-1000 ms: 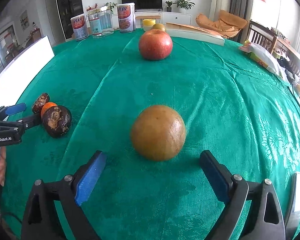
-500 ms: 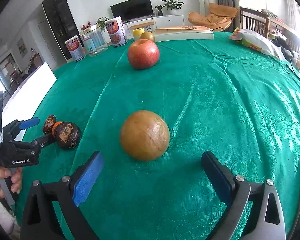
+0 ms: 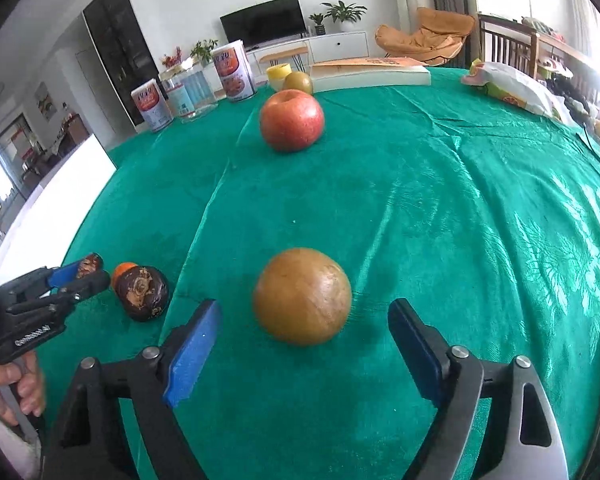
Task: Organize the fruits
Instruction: 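Carry both fruits over the white box and open both grippers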
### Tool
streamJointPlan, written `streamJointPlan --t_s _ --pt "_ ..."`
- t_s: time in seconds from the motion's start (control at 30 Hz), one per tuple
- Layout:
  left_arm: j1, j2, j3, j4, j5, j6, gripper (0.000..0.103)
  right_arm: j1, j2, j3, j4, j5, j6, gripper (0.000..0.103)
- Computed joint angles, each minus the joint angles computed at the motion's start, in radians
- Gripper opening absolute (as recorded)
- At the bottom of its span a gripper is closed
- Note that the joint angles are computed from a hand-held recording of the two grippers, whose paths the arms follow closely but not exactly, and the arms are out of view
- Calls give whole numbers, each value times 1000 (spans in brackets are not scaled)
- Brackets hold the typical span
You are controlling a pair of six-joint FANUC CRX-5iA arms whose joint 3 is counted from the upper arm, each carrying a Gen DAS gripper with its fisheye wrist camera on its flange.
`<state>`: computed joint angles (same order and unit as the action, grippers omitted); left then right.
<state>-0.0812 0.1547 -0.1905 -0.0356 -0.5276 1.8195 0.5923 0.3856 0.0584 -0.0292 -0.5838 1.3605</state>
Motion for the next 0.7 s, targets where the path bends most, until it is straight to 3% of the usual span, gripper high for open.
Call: streamJointPlan --t_s 0.03,0.07,0.13,0.23,0.3,0.37,0.53,0.63,0.7 --pt "7 -16 -19 37 -2 -8 45 15 5 -14 76 12 -44 69" --pt "12 -35 -36 65 -6 -15 45 27 17 -11 138 -3 -87 50" --pt "23 -81 -75 129 -21 -43 45 23 21 19 107 -47 -103 49" --pt "61 -205 -186 317 -34 -181 45 15 -40 9 20 -67 -95 49" --pt "98 -318 -262 432 -54 -283 45 4 -94 33 -128 -102 -3 49" --pt "147 -436 -302 467 -92 -322 45 8 -141 68 -272 -145 108 49" --pt "313 -648 -269 227 -225 -183 45 100 -109 270 -528 -351 336 49" --pt "411 -651 -241 97 -331 -113 45 193 -4 438 -588 -492 395 49" --pt "487 -608 -245 72 -383 -112 45 271 86 558 -534 -554 390 49"
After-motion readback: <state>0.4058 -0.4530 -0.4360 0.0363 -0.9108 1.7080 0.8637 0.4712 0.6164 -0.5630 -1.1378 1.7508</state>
